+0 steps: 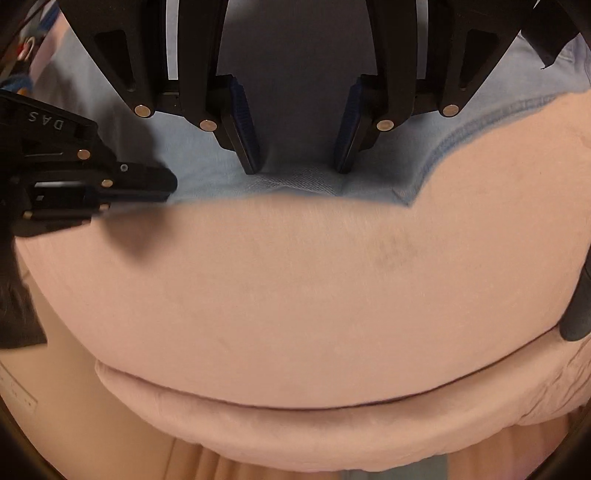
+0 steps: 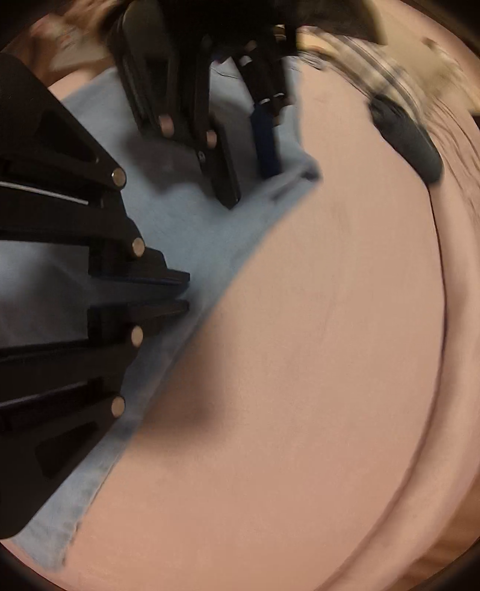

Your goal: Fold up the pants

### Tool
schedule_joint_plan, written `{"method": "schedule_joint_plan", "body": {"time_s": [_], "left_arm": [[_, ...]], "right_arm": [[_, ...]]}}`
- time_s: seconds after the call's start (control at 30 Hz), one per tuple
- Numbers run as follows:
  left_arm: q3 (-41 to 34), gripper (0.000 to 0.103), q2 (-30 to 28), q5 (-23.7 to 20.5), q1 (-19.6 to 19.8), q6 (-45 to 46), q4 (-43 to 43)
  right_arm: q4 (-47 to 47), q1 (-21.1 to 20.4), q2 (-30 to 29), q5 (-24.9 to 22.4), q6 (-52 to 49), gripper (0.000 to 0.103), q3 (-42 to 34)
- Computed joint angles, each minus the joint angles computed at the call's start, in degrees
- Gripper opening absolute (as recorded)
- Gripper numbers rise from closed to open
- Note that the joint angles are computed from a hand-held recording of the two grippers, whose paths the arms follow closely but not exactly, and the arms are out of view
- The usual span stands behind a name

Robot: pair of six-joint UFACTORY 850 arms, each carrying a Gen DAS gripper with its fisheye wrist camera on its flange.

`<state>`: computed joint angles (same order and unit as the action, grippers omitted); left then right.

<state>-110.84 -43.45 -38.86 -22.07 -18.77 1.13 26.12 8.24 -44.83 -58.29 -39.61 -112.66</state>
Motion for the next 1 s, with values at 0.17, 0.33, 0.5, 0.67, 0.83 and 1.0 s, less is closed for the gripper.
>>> {"method": "schedule_joint_plan", "body": {"time_s": [0.17, 0.33, 0.5, 0.67, 0.83, 1.0], "left_arm": [[-1.31, 0.044, -0.14, -0.99, 0.09, -3.84, 0.59], [3.8, 0.044, 4.34, 0.66, -1.19, -8.54, 9.16], [7.2, 0.05, 7.12, 3.29, -0.8, -1.16, 2.08], [5.47, 0.053, 5.82, 3.55, -2.31, 9.15, -11.34], [1.89, 0.053, 2.85, 1.75, -3.97, 10.76, -15.76], [-0.56, 0.053, 0.93, -0.2, -5.21, 11.11, -16.91]], "right_arm": [[11.74, -3.72, -2.46, -1.83, 2.16, 0.0, -2.65], [16.53, -8.71, 2.39, 3.06, 2.81, 0.013, 2.33], [14.85, -14.77, 8.01, 6.48, 3.53, 0.035, 8.35], [16.22, -21.09, 12.8, 9.82, 6.17, 0.042, 15.41], [21.01, -25.2, 14.9, 7.55, 7.44, 0.045, 20.0], [24.05, -27.54, 14.47, 3.58, 5.21, 0.045, 22.32]]}}
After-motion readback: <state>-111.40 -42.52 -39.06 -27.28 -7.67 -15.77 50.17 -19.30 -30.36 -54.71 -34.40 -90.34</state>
